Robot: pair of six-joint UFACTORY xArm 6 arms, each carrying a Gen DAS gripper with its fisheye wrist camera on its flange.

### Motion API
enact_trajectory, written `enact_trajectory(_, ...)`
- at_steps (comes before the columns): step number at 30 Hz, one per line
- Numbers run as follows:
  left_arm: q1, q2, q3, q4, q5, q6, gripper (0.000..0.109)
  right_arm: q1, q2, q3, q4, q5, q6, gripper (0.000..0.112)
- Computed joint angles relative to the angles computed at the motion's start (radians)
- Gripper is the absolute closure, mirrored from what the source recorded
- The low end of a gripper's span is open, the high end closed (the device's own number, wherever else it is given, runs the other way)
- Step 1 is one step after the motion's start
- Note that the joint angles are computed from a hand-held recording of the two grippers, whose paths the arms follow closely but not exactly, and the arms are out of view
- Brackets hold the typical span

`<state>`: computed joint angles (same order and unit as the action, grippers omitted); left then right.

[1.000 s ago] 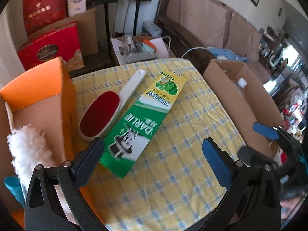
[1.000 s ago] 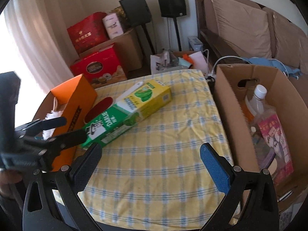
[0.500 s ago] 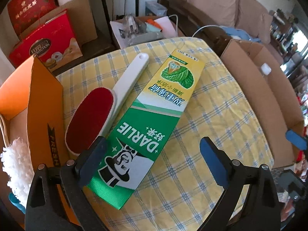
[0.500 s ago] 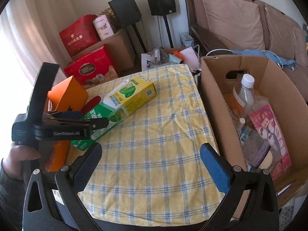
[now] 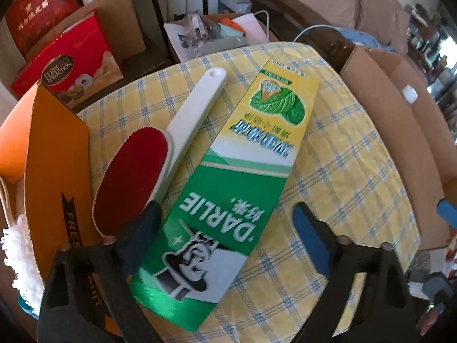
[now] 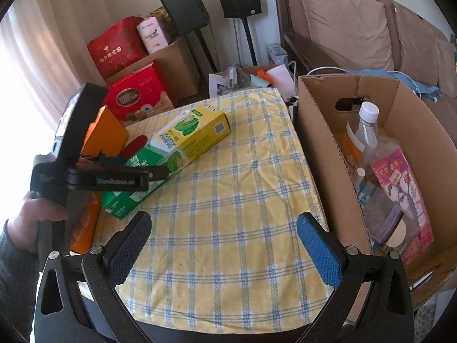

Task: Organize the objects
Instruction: 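Close the left tool around the middle of the DARLIE box, then grasp the box's yellow end with the right tool while the left tool holds it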

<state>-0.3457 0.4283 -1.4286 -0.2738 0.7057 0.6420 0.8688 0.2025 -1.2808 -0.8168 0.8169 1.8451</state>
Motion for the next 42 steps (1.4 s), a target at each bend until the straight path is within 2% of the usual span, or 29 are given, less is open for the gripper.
enact_trajectory(1,0.001,-0.006,0.007,-0.001,0.002,-0.001,0.037,0.000,0.001,-0.002,0.002,0.002,-0.001,0.009)
enact_trajectory(5,0.007,-0.049,0.058,-0.047,0.014,0.043,0.045,-0.001,0.007,-0.005,0.001,0.003,0.005,0.009)
enact_trajectory(13,0.031,-0.183,0.237,-0.214,-0.013,0.159,0.051,-0.022,0.007,0.008,-0.011,-0.062,0.051,0.009)
enact_trajectory(17,0.059,-0.238,0.299,-0.315,0.018,0.217,0.052,-0.037,0.027,-0.008,-0.007,-0.096,0.051,0.009)
enact_trajectory(22,0.094,-0.300,0.375,-0.412,0.039,0.294,0.053,-0.060,0.060,-0.017,-0.011,-0.185,0.076,0.010)
enact_trajectory(27,0.130,-0.349,0.431,-0.481,0.088,0.354,0.053,-0.078,0.123,-0.056,0.014,-0.276,0.069,0.018)
enact_trajectory(32,0.144,-0.366,0.450,-0.504,0.099,0.363,0.053,-0.086,0.180,-0.088,0.060,-0.345,0.046,0.024)
enact_trajectory(39,0.164,-0.379,0.464,-0.530,0.127,0.374,0.053,-0.104,0.213,-0.076,0.049,-0.469,0.119,0.032)
enact_trajectory(42,0.169,-0.384,0.465,-0.539,0.142,0.375,0.054,-0.117,0.216,-0.070,0.031,-0.537,0.147,0.049)
